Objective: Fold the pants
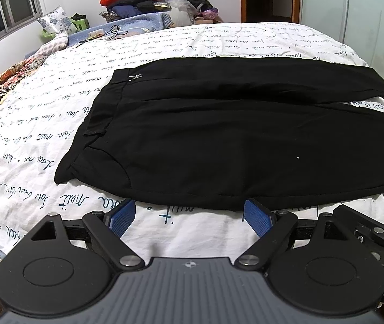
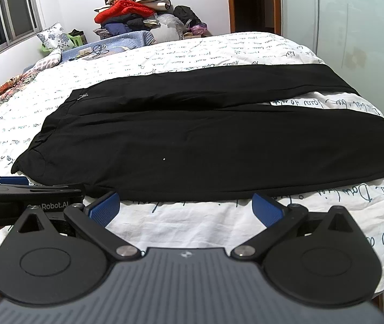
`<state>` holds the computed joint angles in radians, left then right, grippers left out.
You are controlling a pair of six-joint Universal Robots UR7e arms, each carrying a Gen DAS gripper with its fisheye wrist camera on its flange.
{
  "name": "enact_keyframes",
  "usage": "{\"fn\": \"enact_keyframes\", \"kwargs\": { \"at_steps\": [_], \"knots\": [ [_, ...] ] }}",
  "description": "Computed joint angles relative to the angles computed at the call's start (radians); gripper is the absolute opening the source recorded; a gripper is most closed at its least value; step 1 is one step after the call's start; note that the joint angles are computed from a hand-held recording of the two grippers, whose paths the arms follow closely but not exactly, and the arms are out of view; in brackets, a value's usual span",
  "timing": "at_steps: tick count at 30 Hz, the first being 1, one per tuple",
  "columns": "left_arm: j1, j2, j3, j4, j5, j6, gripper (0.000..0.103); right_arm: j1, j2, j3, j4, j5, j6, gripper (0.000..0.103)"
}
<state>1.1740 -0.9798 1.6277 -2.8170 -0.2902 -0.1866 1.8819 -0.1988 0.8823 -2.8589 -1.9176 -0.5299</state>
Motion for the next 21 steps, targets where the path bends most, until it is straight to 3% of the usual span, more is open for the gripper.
{"fn": "enact_keyframes", "kwargs": {
  "at_steps": [15,21],
  "knots": [
    [0.012,0.008,-0.018,0.005,0.014,0.010,0.088,-0.003,0.012,-0.035,0.027,0.029,-0.016,0.103],
    [0.023,0.022,-0.067,-0.203,-0.006,0.216,0.088,-0.009,0.050,-0.140,0.097,0.103,-0.082,0.103]
  ]
}}
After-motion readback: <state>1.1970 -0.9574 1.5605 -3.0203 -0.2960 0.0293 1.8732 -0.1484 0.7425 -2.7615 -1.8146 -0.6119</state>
